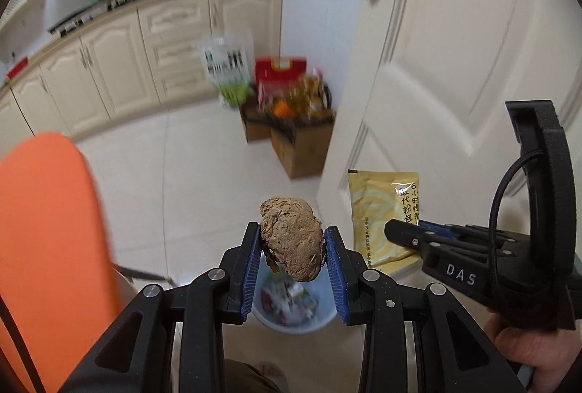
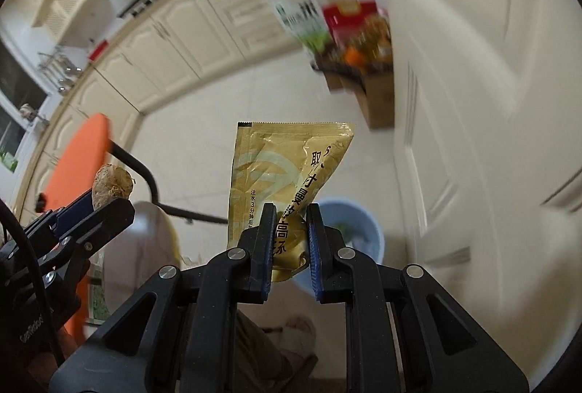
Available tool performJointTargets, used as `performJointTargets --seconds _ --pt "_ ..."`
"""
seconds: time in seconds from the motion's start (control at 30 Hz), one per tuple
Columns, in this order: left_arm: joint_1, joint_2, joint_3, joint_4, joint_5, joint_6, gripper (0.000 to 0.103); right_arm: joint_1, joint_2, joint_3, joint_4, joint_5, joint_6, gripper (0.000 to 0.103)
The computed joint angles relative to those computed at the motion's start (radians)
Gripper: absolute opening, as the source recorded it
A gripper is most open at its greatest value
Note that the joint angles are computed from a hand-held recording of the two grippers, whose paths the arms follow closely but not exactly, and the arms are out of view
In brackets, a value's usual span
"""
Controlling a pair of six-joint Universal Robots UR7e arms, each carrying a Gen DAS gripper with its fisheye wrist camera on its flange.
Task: Collect trash
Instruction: 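Carry both items over the blue bin and open both tools to drop them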
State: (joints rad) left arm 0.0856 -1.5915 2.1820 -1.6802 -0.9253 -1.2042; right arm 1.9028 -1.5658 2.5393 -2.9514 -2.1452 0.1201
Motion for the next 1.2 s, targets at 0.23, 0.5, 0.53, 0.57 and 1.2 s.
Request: performJointTargets --seconds 0.23,0.5,0.53,0.57,1.2 --pt "0.147 0.119 -0.031 -0.135 -0.034 0.136 0.031 -0.159 0.042 0.02 -0.051 0.076 -0.049 0.016" --pt "0.317 0.353 -0.188 -0.248 -0.007 0.285 0.049 -0.211 0.095 0.008 -0.078 0.101 -0.058 0.019" --pt "0.324 0.366 -0.203 -0.238 -0.005 0.286 0.059 -0.218 0.101 0.006 -0.084 0.106 -0.061 0.019" --pt "0.333 0.38 -0.214 -0.236 0.002 0.29 0.073 -0.221 0.111 0.004 -0.095 0.104 -0.062 0.028" --pt "0.174 0.315 -0.204 -0.104 0.08 0.116 0.102 -0.125 -0.002 0.002 -0.039 0.025 0.073 0.103"
